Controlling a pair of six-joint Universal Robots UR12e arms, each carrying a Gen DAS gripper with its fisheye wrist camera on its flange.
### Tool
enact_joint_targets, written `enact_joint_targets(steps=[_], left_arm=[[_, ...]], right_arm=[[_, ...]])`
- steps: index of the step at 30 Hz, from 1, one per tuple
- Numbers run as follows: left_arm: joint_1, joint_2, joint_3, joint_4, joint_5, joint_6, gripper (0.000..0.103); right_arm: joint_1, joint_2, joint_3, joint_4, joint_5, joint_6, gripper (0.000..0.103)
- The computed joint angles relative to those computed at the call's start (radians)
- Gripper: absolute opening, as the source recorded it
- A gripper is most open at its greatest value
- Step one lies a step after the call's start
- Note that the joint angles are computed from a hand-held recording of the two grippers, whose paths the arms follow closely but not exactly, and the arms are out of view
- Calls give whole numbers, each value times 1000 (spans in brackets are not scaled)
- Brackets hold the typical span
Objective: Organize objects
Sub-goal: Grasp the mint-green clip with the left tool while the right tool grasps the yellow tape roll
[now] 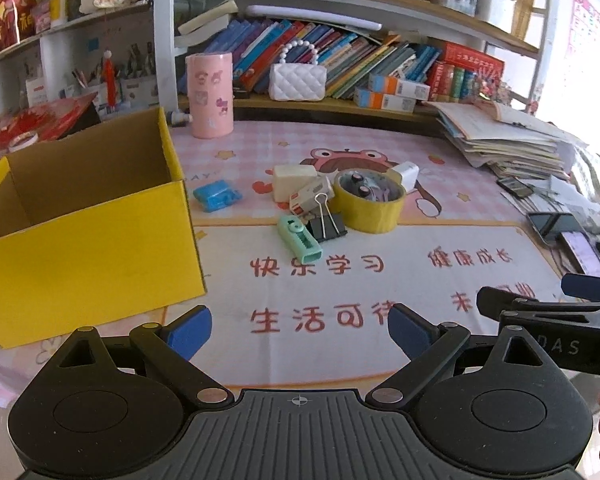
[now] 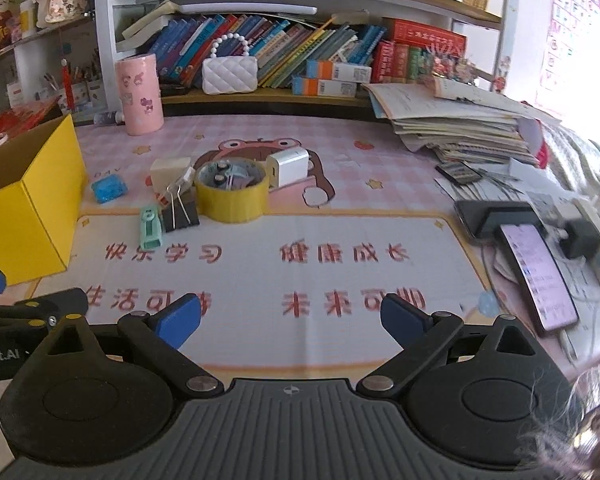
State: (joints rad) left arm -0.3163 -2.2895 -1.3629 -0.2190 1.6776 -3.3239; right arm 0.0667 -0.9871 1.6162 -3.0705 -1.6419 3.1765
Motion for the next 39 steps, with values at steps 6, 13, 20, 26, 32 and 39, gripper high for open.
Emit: enact_joint_targets(steps=[6,13,20,26,32,39], left_arm=[[-16,-54,91,-47,67,-21,85],[-20,-126,231,-169,111,-51,58],[-14,-204,366,-277,123,-115,41],[-17,-267,473,-368,138,-120,32],[-17,-297,523,-407,155,-140,28],[-11,-291,501,-372,141,-112,23]], right_arm=[[-27,39,-65,3,79,-36,96],[-48,85,-143,22,152,-60,95],[-61,130,-221,59,188,-59,95],[-70,152,-255,83,220,-91,95],[-76,168,-278,94,250,-119,95],[-78,190,-315,130,281,-144,96]])
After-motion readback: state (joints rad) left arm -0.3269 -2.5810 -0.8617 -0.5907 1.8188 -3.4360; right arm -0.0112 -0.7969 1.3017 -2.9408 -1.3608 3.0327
